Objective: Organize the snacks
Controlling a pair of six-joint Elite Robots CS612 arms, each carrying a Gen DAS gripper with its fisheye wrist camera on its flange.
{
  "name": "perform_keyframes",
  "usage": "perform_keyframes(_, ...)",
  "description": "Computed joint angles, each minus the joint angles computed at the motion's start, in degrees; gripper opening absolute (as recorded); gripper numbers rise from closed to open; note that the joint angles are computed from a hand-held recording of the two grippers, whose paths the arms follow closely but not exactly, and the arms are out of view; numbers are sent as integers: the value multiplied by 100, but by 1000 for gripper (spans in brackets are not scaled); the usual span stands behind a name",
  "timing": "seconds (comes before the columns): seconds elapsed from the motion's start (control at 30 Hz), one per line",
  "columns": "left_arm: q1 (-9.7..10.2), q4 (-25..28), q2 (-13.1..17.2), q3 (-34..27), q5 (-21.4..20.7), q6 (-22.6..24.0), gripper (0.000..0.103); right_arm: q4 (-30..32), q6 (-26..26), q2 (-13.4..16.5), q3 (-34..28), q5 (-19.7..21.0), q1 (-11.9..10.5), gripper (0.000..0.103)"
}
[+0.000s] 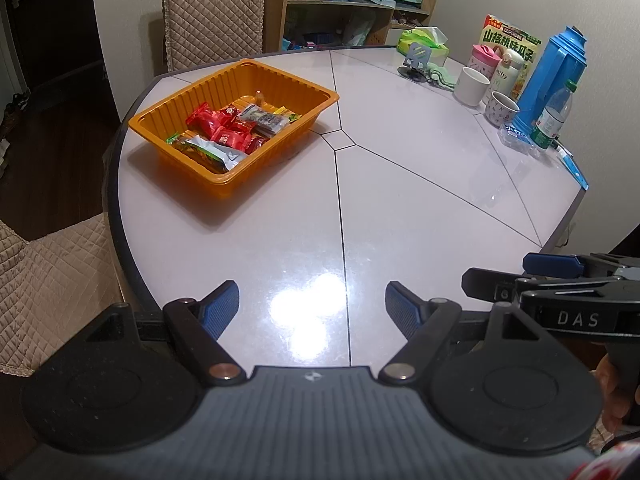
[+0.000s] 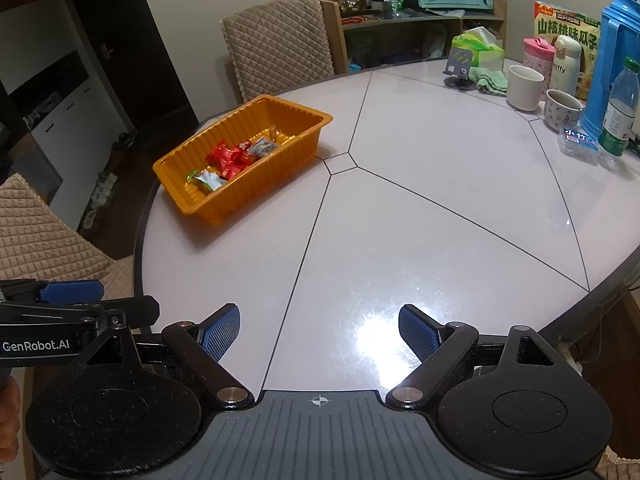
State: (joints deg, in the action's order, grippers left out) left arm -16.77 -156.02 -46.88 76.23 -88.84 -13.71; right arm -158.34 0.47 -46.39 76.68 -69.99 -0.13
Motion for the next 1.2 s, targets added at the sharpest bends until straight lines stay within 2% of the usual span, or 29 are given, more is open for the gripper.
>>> perform_keyframes(1.2, -49, 50, 12, -53, 29, -10, 79, 66, -4, 37, -70, 36, -25, 86)
